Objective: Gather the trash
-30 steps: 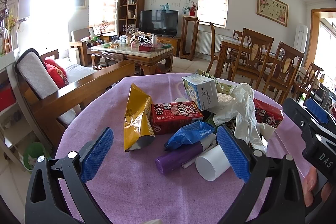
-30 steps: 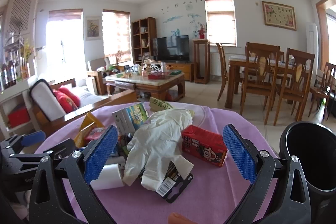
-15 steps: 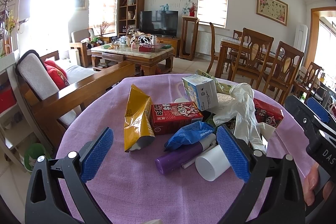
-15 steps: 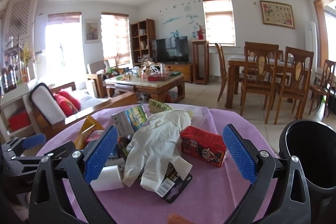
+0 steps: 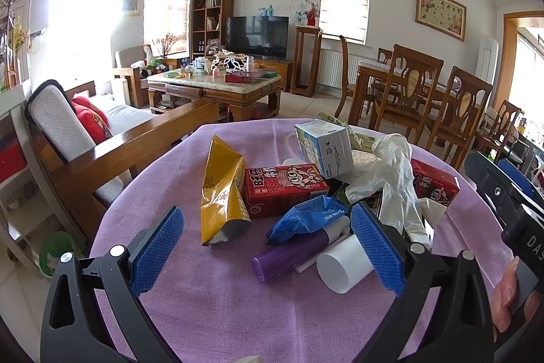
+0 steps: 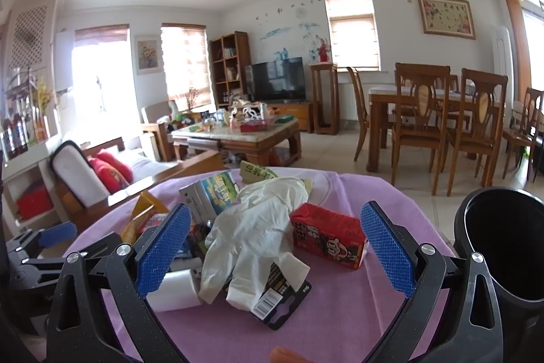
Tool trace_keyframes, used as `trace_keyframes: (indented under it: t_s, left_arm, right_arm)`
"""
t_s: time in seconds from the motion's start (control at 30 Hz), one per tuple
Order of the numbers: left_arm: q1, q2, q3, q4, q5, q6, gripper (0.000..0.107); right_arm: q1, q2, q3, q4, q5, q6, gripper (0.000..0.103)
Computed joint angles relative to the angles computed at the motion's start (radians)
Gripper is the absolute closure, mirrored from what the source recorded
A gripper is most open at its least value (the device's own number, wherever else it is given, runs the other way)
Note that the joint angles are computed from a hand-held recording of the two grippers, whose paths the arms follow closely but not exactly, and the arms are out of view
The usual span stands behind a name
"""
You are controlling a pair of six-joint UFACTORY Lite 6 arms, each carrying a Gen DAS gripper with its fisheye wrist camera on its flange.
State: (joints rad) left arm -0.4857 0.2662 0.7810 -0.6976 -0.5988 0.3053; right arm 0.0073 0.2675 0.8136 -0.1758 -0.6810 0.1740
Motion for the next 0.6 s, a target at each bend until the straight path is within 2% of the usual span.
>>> trace_keyframes:
  t_s: [0.6]
  left_arm:
    - [-0.002,-0.005,-0.003,-0.005,0.000,0.005,0.009]
  right_arm:
    - [-0.011,0.002,0.001,-0.015,-0.003,0.010,0.005]
